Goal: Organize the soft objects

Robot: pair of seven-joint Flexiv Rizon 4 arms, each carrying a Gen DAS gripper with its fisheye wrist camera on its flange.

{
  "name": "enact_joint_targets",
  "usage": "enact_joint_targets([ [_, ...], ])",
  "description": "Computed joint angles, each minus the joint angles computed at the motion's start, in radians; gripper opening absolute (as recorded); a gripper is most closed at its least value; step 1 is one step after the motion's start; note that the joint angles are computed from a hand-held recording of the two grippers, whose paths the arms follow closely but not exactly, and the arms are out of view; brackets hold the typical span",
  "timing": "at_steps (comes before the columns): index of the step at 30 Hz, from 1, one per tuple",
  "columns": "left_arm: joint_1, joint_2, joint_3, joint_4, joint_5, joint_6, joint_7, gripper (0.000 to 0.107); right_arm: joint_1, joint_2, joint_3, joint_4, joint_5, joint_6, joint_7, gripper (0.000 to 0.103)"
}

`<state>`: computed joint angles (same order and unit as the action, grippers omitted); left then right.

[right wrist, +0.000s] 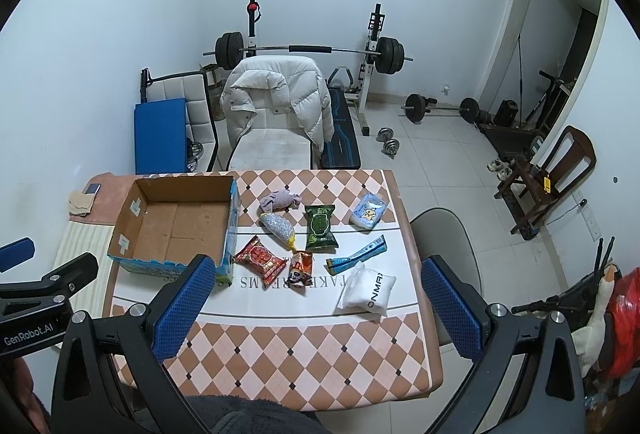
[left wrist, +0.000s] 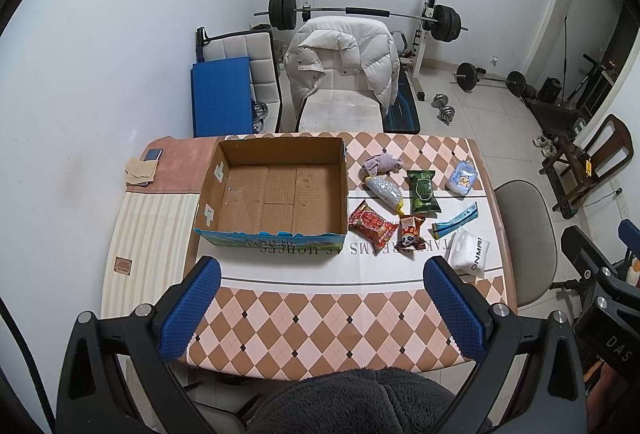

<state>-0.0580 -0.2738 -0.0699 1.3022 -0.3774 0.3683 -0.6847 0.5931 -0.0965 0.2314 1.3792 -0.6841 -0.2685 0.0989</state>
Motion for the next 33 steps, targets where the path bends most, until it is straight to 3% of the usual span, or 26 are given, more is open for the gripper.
enact_joint_targets([
  [23,-0.002,-0.001,-0.001,0.009,-0.001,-0.002,0.001,0.103,-0.007,0.009,-0.002,0.016,0.012,0.030,0.023,0.103],
  [28,-0.056,-0.086,-0.018,-0.054,0.077,-0.024,-0.066,0.103,-0.102,0.110,-0.008,0.170,0.129,0.127,0.106,0.103],
  [33,-0.160,-0.239,-0.024,-0.181,0.228,-0.116,-0.140,0.103,-0.267,0.273,-0.033,0.508,0.367,0.425,0.143,0.103],
])
